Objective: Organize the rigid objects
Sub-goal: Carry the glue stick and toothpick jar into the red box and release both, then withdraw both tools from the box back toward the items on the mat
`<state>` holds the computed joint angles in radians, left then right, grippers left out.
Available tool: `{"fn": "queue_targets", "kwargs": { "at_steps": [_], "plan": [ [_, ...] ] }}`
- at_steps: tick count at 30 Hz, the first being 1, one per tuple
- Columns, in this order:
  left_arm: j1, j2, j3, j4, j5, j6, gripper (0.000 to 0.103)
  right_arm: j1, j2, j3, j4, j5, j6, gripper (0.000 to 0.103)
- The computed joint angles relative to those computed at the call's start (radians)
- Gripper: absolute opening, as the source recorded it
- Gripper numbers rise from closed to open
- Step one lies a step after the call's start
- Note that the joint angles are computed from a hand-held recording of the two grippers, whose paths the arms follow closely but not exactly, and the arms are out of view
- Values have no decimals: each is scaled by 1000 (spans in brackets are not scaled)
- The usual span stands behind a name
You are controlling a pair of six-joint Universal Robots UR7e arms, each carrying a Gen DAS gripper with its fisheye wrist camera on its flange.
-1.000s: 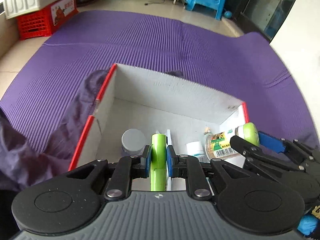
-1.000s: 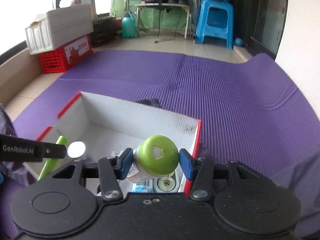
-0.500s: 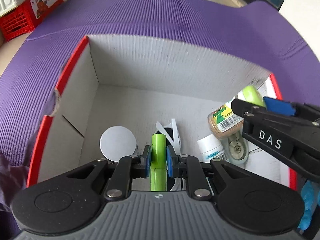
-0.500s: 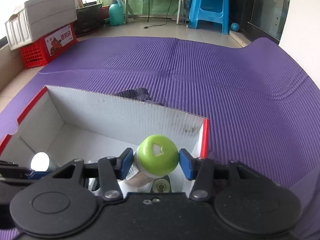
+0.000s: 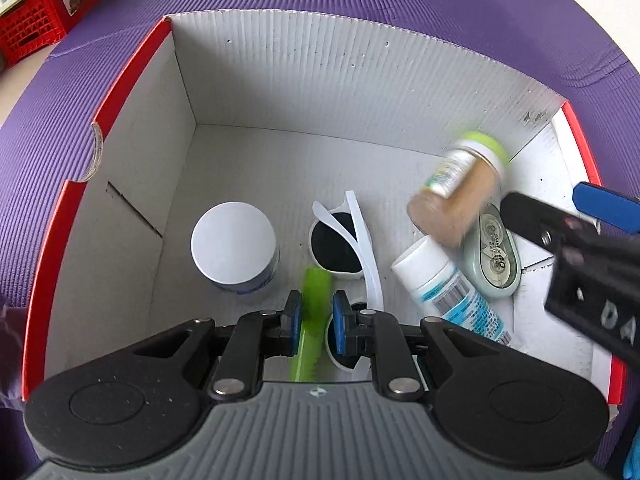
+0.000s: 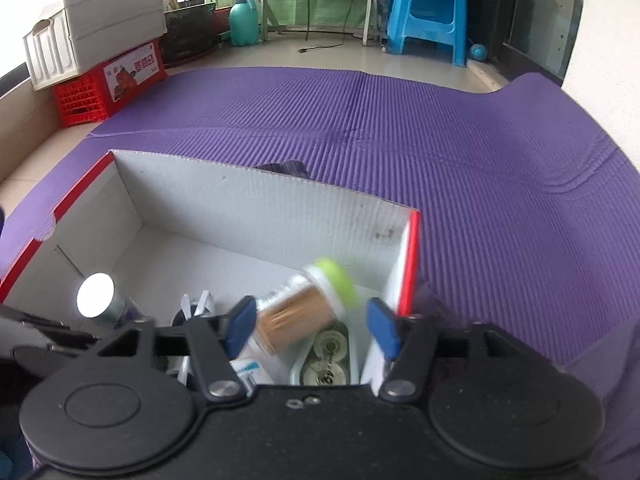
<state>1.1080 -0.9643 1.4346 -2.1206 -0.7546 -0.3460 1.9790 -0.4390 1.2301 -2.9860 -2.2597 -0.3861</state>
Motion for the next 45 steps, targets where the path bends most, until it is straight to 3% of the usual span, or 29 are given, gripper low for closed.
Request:
{"fn": "queue_targets", "kwargs": {
  "at_steps": [13,27,37,42,45],
  "plan": [
    [-55,-84,52,39,-22,-61,16,26,-121,145,13,29,50,69],
    [-205,-298,228,58,16,-104,16,107,-295,362,-9,79,63,73],
    [-312,-436,333,120,78,-186,16,160,-405,492,-55,111,68,82],
    [-350,-491,376,157,86,-230,16,183,-438,540,-76,117,81,85],
    [-364,-525,397,171,52,-244,16,190,-457,570,-84,125,95,85]
  ]
}}
